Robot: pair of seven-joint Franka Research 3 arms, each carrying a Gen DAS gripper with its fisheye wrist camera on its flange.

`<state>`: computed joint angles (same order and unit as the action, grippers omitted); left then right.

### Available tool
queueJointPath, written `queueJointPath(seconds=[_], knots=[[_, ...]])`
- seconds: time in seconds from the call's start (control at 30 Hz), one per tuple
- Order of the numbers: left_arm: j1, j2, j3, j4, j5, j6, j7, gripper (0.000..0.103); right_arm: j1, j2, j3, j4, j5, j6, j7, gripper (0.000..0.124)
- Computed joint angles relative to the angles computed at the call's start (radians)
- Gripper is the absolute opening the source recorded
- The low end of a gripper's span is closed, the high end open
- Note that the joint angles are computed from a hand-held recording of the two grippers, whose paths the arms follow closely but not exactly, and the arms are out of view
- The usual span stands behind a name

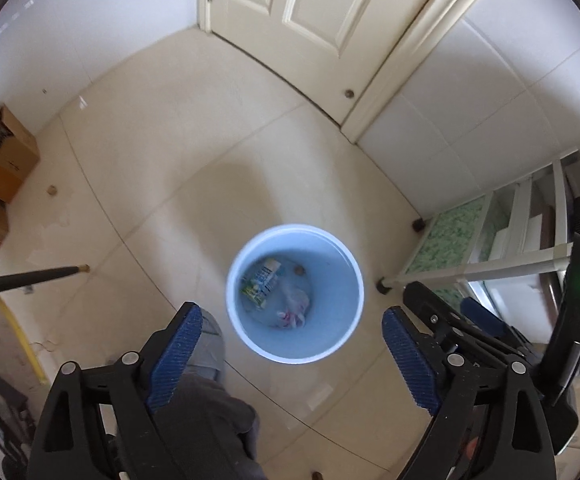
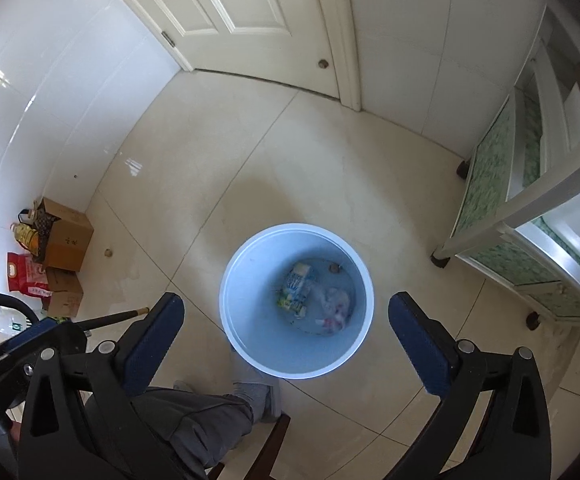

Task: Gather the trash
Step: 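Carry the bag and carton to the blue bucket and release them, then return both tools to the remaining trash on the table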

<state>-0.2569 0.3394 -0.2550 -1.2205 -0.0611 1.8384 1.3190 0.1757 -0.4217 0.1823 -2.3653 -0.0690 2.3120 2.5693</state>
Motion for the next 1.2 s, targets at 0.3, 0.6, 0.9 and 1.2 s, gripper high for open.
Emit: queueJointPath(seconds=[0.3,0.6,0.9,1.2], knots=[[-0.029,-0.272,-0.009,-0.235,0.037,0.122,-0.058,0.09,-0.002,-0.084,0.062,0.086,-0.071,-0.075,0.066,0.103],[-0.019,-0.737,0.063,-0.568,0.0,0.277,-0.028,0.095,0.002,-0.065,0.171,0.337,-0.228,-0.139,0.095,0.103],[0.013,-1.157,0.128,-0.756,0.086,0.269,-0.064,0.101,0.074,0.136,0.298,0.71,-0.456,-0.19,0.103,0.103],[0.106,-1.535,0.167,-0.868,0.221,0.145,-0.118,0.102,0.257,0.446,0.4,1.112,-0.735,-0.255,0.065,0.103]])
